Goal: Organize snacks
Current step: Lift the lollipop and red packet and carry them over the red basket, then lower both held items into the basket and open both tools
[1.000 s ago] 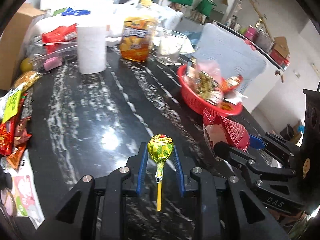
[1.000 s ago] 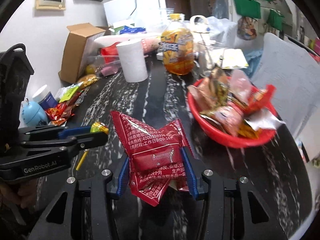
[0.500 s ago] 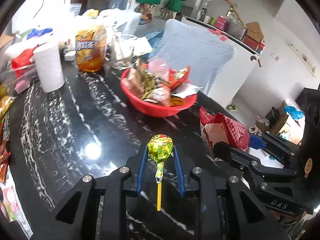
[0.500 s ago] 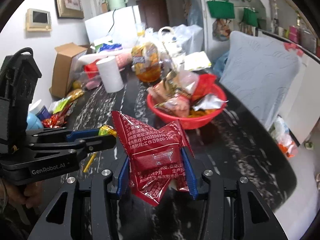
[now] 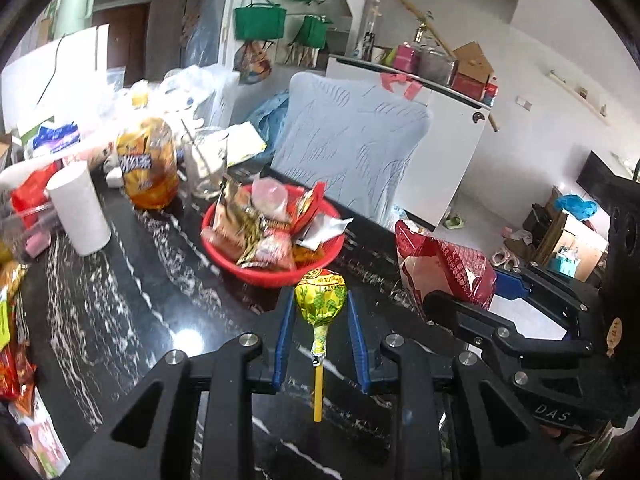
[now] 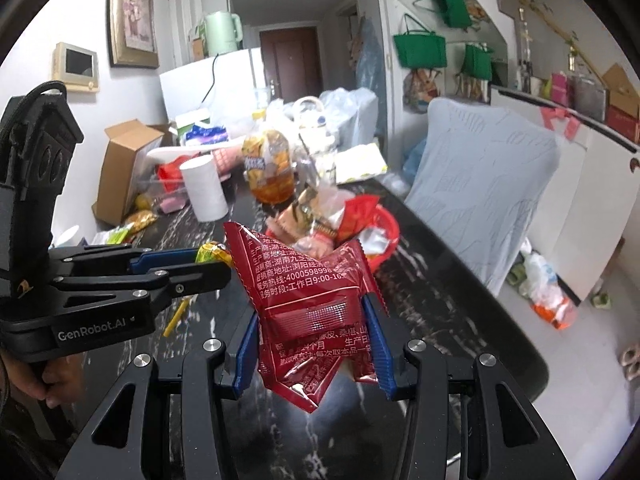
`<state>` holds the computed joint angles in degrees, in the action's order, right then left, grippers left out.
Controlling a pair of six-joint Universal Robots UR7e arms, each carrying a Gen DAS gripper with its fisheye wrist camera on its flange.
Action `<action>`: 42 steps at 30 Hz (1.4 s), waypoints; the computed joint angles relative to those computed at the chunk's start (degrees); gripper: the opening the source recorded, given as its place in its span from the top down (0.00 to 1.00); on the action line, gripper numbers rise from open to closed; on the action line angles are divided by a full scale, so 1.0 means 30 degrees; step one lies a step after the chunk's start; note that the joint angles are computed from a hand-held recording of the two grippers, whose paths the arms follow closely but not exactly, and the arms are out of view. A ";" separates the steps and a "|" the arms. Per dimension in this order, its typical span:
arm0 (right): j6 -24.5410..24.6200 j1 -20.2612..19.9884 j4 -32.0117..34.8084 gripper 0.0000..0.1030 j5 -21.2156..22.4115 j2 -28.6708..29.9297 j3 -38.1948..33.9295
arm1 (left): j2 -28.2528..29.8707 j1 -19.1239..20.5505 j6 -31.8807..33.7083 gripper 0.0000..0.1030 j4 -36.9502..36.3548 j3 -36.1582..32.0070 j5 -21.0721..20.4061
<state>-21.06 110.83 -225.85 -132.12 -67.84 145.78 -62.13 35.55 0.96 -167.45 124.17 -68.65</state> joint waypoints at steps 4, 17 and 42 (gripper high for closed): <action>-0.0600 0.0248 -0.0307 0.54 -0.0135 -0.0214 -0.0196 | 0.0240 -0.0120 0.0456 0.75 -0.0172 -0.0425 -0.0065; -0.1772 -0.0763 0.0431 0.54 0.0672 -0.0960 -0.1519 | 0.2443 0.0828 0.1886 0.75 -0.0856 -0.2969 0.0633; -0.2646 -0.3652 0.3493 0.54 0.3092 -0.0323 -0.5205 | 0.7993 0.3371 0.1921 0.75 0.3724 -1.0088 0.1640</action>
